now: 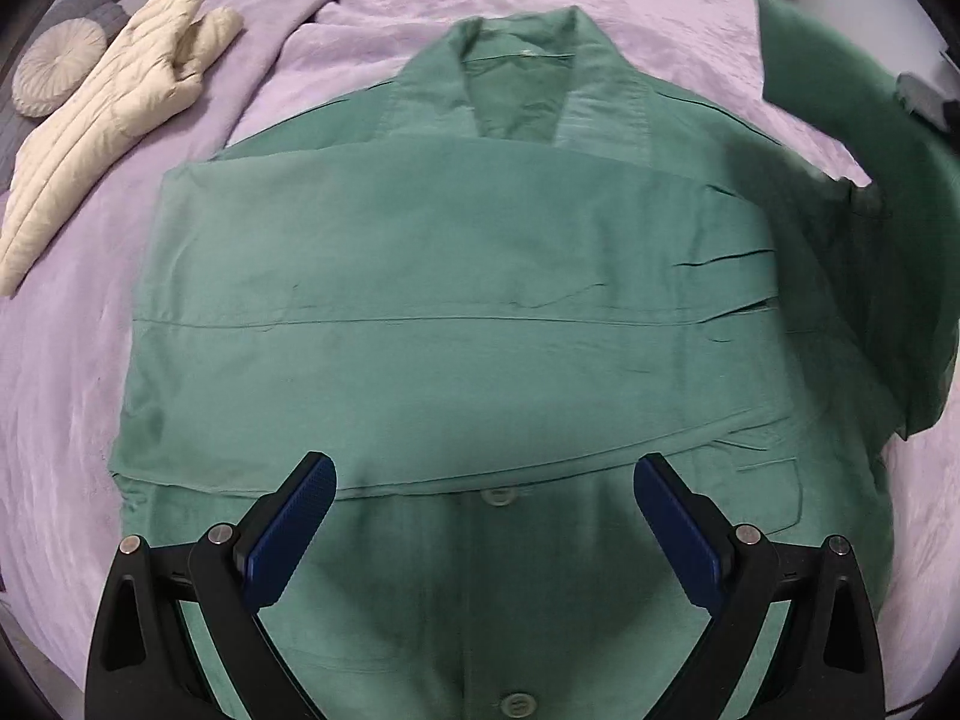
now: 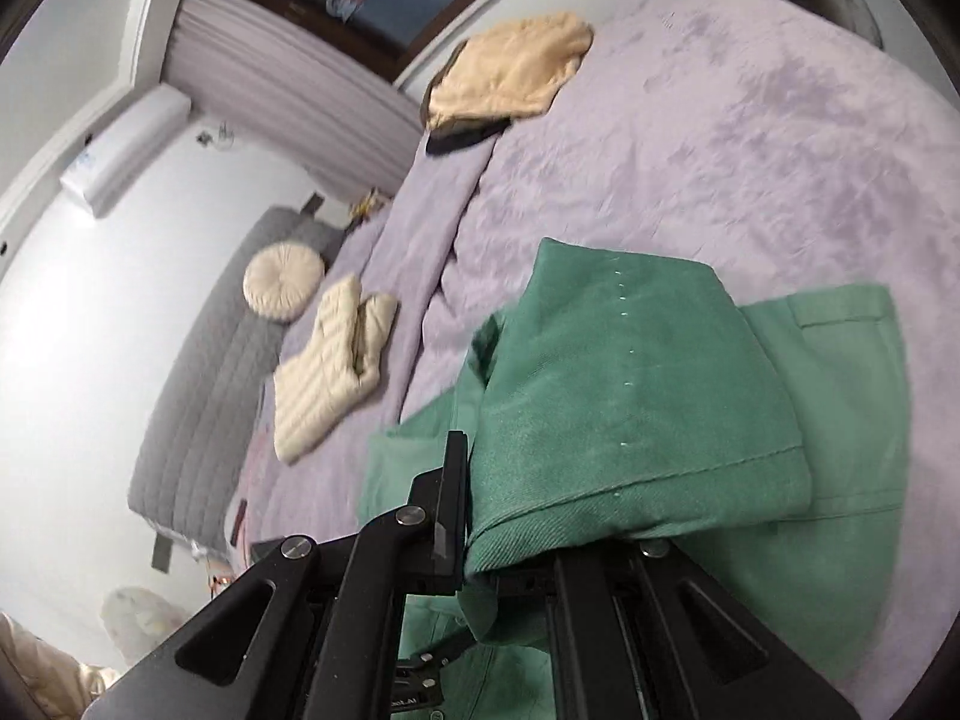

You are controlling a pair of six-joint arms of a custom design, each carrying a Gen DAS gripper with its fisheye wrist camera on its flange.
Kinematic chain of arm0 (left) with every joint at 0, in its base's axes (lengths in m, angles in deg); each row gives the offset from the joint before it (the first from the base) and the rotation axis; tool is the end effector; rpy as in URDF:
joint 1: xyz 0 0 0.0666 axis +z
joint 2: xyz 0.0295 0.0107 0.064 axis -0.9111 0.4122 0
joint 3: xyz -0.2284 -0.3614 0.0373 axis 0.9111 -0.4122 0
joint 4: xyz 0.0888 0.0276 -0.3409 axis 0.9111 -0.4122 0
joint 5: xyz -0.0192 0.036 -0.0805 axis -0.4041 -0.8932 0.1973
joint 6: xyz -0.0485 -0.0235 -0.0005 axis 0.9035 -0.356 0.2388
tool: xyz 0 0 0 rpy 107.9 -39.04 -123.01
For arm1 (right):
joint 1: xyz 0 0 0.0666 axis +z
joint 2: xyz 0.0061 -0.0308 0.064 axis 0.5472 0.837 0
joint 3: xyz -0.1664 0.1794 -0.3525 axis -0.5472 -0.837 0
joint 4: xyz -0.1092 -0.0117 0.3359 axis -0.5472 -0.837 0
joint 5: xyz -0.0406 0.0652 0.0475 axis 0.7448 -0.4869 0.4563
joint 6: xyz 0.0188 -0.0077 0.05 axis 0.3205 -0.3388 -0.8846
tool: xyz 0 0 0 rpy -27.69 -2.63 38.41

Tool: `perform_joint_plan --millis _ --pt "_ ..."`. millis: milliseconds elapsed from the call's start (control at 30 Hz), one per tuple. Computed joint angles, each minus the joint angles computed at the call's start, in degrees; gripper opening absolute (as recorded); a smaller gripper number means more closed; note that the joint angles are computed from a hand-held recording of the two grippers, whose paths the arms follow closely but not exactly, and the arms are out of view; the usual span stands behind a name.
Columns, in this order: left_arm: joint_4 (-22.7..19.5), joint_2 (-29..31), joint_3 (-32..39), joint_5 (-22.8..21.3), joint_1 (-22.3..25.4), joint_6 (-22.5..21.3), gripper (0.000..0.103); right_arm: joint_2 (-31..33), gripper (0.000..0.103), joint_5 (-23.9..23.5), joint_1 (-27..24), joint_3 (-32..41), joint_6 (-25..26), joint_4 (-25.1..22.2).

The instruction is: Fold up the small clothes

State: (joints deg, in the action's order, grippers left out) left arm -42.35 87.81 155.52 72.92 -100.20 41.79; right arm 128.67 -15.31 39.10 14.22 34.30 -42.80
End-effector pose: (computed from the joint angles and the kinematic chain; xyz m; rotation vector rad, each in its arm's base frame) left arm 0.3369 -0.2303 0.3766 0.5304 2.8476 -0.0742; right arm 0.3149 0.0453 0.4054 0.4504 2.3059 0.8209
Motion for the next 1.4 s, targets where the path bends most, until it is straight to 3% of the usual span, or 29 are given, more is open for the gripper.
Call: perform_joint_plan --millis 133,233,267,300,367,433,467,500,700,800,933,1000,1067,1167,1300,1400 --pt "2.0 -0.1 -2.7 0.1 4.8 -0.7 0.1 9.0 0.005 2.9 7.3 -1.8 -2.5 2.1" --pt "2.6 -0.5 -3.9 0.5 8.1 -1.9 0.1 13.5 0.01 6.1 9.3 -1.7 -6.6 -0.7" --pt "2.9 -0.9 -4.6 0.8 9.4 -2.6 0.1 13.2 0.017 6.0 9.4 -3.0 -8.5 -0.1" --pt "3.1 -1.0 -4.9 1.2 10.7 -3.2 0.1 12.5 0.039 5.3 9.1 -4.2 -11.3 1.5" --pt "3.5 -0.8 -4.9 1.8 12.2 -3.5 0.1 9.8 0.062 5.8 8.2 -6.2 -15.7 4.5" --pt "3.9 -0.7 -4.7 2.6 14.1 -4.2 0.1 8.2 0.058 7.8 6.6 -6.5 -18.9 5.4" --pt "4.2 -0.6 -4.6 3.0 14.9 -4.6 0.1 8.0 0.034 9.2 6.3 -5.9 -19.0 5.2" --pt "4.4 -0.6 -4.3 3.8 15.9 -4.9 0.1 8.2 0.004 10.0 6.4 -4.9 -17.6 4.3" --pt "6.0 -0.9 -3.3 10.5 23.0 -5.9 0.1 14.4 0.004 22.1 19.2 8.5 1.3 -6.7" --pt "6.6 -2.1 -5.1 11.6 25.1 -6.2 0.1 20.0 0.005 24.6 23.9 12.4 5.5 -10.2" --pt "6.7 -1.0 -4.9 14.3 25.9 -6.1 0.1 24.8 0.017 23.0 26.0 13.7 4.5 -14.8" --pt "7.2 -0.1 -4.7 16.1 25.4 -5.1 0.1 24.4 0.048 20.7 27.0 12.6 4.0 -13.5" --pt "6.3 -0.9 -5.1 17.9 25.6 -5.9 0.1 22.1 0.058 19.5 27.7 10.7 3.3 -11.7" --pt "4.9 -0.1 -4.7 20.8 24.5 -6.6 0.1 15.6 0.058 17.7 27.0 5.7 -2.5 -10.3" --pt "3.7 2.1 -3.9 23.4 22.2 -6.4 0.1 2.4 0.058 14.4 21.7 -6.1 -17.8 -8.3" --pt "4.5 3.3 -3.1 22.8 19.5 -5.4 0.1 -8.1 0.058 13.3 16.5 -14.1 -28.1 -8.2"
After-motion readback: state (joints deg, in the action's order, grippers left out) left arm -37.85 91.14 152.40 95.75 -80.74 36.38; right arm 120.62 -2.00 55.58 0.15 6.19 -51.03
